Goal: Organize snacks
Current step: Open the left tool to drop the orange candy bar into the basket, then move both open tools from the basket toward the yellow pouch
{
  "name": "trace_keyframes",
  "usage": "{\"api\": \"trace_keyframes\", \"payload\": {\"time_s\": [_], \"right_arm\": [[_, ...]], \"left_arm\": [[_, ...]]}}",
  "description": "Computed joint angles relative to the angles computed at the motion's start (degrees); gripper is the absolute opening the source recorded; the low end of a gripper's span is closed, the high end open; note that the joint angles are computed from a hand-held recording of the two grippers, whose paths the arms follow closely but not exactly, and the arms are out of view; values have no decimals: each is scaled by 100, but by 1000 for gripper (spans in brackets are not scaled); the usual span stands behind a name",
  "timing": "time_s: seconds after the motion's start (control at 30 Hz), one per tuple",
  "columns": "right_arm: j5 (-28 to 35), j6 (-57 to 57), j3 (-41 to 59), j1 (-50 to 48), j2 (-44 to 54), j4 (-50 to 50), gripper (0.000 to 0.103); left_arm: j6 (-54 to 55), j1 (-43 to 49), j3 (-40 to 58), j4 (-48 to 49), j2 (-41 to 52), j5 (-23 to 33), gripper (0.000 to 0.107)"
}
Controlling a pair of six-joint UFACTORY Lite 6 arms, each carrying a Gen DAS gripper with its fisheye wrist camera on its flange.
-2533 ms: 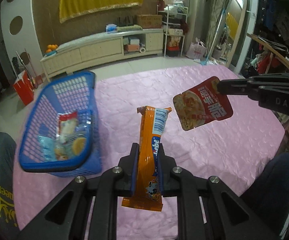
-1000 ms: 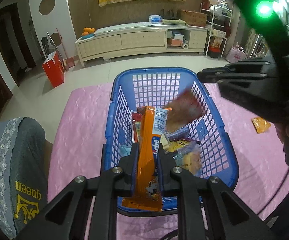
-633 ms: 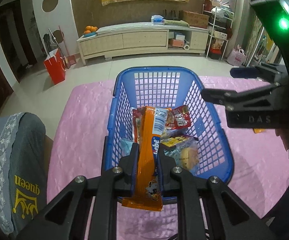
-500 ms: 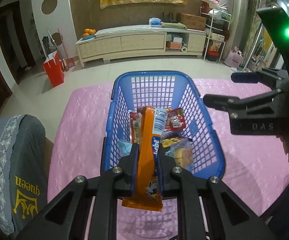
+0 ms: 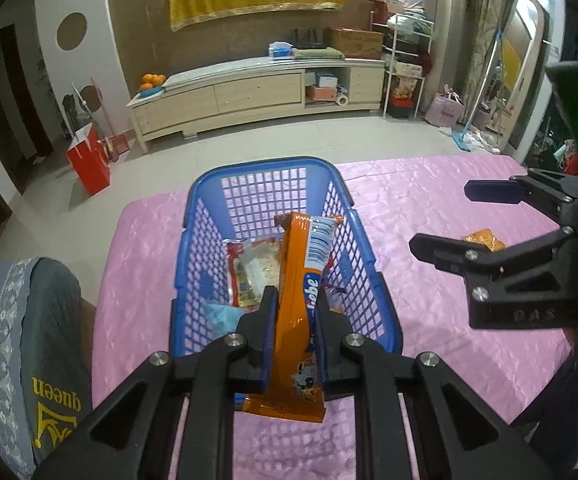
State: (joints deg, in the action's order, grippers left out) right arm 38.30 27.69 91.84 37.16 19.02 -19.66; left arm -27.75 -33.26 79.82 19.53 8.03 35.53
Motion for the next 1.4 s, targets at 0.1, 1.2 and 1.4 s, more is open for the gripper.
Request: {"api": "trace_keyframes", "payload": {"time_s": [0.1,1.2,1.4], "right_arm": [[-90,31,-171,-55,-111,-59,89],[433,287,-1332,-242,-2285,-412,89],[601,192,-1558,-351,-2729,-418,89]], "left_arm": [[79,-1,294,-108,328,2,15],[-871,-1245,1522,1305,431,1315,79],[-1072,-1655,1893,1532,546,1574,82]]}}
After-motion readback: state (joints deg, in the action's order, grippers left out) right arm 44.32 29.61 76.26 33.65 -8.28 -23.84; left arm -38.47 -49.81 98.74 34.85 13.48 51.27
